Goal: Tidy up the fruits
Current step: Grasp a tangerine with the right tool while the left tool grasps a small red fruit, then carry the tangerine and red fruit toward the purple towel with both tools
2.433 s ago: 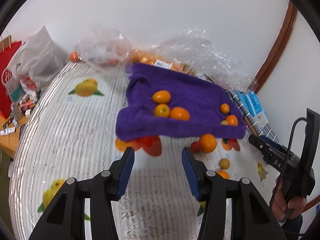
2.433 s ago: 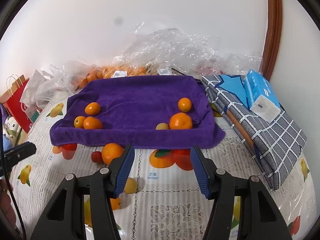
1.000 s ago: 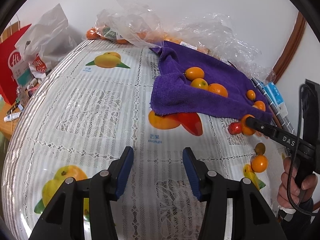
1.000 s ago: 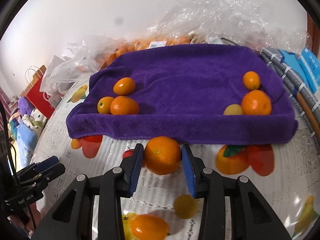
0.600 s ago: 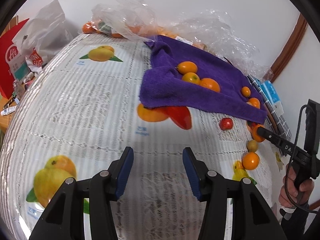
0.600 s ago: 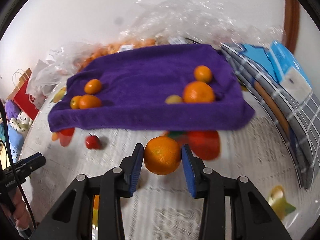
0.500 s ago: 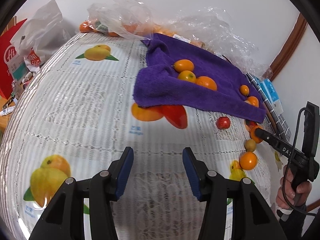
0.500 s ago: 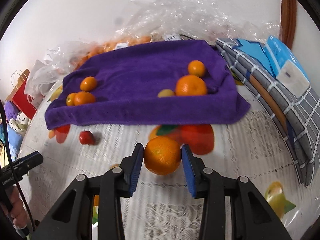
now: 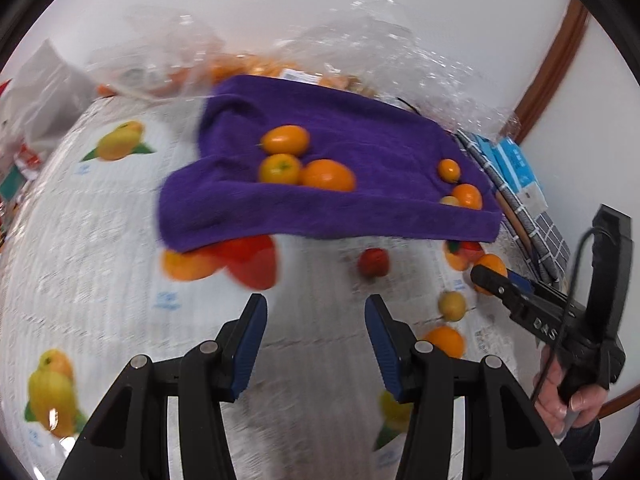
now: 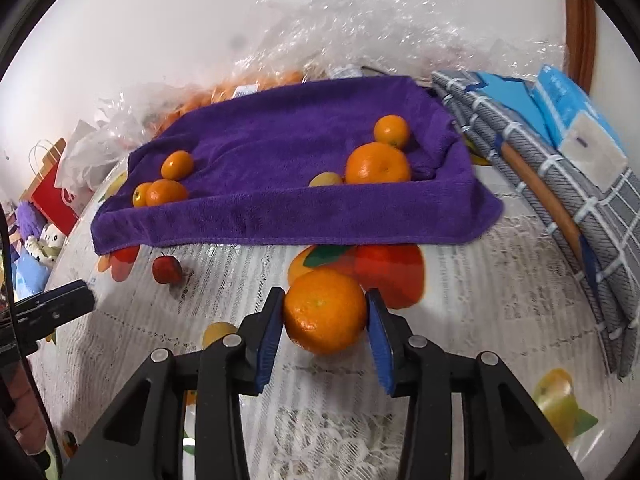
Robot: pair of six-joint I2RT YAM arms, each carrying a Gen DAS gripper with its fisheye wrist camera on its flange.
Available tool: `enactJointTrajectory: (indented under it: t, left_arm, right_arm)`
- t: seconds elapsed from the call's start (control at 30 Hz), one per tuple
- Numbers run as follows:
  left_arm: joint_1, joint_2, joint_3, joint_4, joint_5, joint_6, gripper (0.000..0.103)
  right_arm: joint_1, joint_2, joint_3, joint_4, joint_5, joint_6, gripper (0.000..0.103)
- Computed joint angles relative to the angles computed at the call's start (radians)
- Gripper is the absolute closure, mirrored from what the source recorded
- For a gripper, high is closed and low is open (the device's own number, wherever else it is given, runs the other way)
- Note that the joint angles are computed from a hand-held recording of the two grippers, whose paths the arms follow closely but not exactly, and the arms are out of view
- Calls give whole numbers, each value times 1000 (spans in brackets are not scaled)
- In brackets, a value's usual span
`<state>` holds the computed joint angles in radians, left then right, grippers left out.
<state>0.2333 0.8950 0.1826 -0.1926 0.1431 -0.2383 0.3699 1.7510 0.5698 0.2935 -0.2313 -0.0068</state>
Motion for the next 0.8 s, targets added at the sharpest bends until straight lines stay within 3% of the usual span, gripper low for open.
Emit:
enactJointTrajectory:
  t: [0.17, 0.3, 0.47, 0.6, 0.8]
  left_arm:
    - [-154, 211, 42, 175, -46, -100, 55]
    - [-233, 329, 72, 269, -107, -163, 65]
    - [-293, 436, 109, 321, -182, -215, 69]
    - [-291, 491, 127, 345, -196, -244, 80]
    - [-293, 461, 132, 305, -204, -250, 80]
  right_arm:
    - [-66, -69, -64, -3, -9, -24, 63]
    - [-131, -126, -114, -26, -47, -68, 63]
    - [-178, -179, -160, -34, -69, -101, 63]
    - [-189, -195, -172, -43, -81, -118, 63]
    - [-201, -237, -187, -77, -92, -129, 63]
